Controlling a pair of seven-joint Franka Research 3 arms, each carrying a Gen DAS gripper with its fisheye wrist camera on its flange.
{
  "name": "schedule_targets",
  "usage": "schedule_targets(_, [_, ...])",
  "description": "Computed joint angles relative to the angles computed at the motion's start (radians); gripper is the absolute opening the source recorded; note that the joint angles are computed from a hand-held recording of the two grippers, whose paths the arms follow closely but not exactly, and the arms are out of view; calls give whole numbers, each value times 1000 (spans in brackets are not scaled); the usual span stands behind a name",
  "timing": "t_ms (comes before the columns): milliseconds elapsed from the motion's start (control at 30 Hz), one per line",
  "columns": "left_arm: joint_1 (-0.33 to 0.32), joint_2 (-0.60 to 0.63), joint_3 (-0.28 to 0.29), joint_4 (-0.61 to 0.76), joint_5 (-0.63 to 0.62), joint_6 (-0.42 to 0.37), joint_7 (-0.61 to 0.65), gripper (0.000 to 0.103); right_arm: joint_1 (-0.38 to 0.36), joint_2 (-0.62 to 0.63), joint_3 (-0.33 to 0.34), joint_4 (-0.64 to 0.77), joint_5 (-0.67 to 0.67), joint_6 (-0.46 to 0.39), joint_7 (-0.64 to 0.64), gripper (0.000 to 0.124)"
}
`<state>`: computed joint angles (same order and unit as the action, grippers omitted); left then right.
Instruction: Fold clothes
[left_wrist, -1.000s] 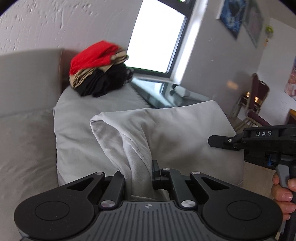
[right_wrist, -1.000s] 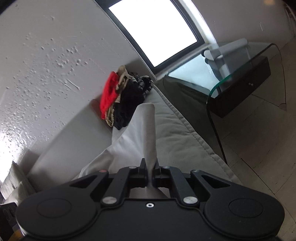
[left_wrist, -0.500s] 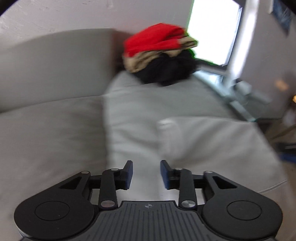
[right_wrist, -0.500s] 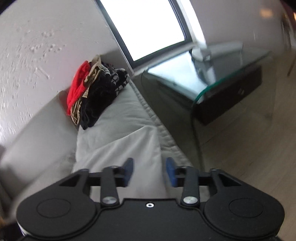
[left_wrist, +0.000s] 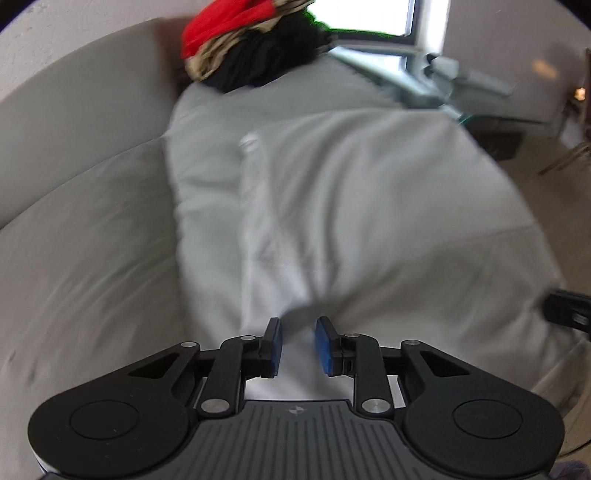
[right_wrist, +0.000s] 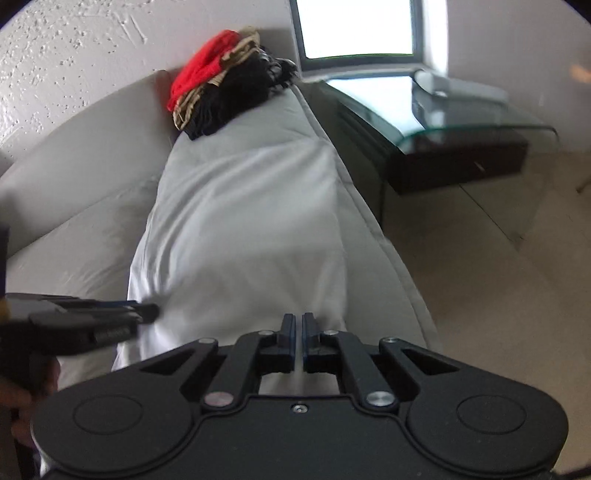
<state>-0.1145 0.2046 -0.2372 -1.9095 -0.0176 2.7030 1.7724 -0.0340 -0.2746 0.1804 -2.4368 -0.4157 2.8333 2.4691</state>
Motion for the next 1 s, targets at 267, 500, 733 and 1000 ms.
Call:
schedule_targets(267, [-4,-198,24,-135,-118,-167,31,34,113,-155,-35,-74,271,-132,-101,11])
schedule_targets(500, [-65,-366,104,-231,-325,-133,199,47,102,-237,39,2,272,-218,-114,56])
schedule_targets(733, [-101,-473,155,-275,-395,-155,227,64,115,-283,72,78,255,-331,-118,78])
schedule_targets(1000, [-142,-555,196,-316,-414,-170,248,73,116,-295,94,132,211,-455,-93,87])
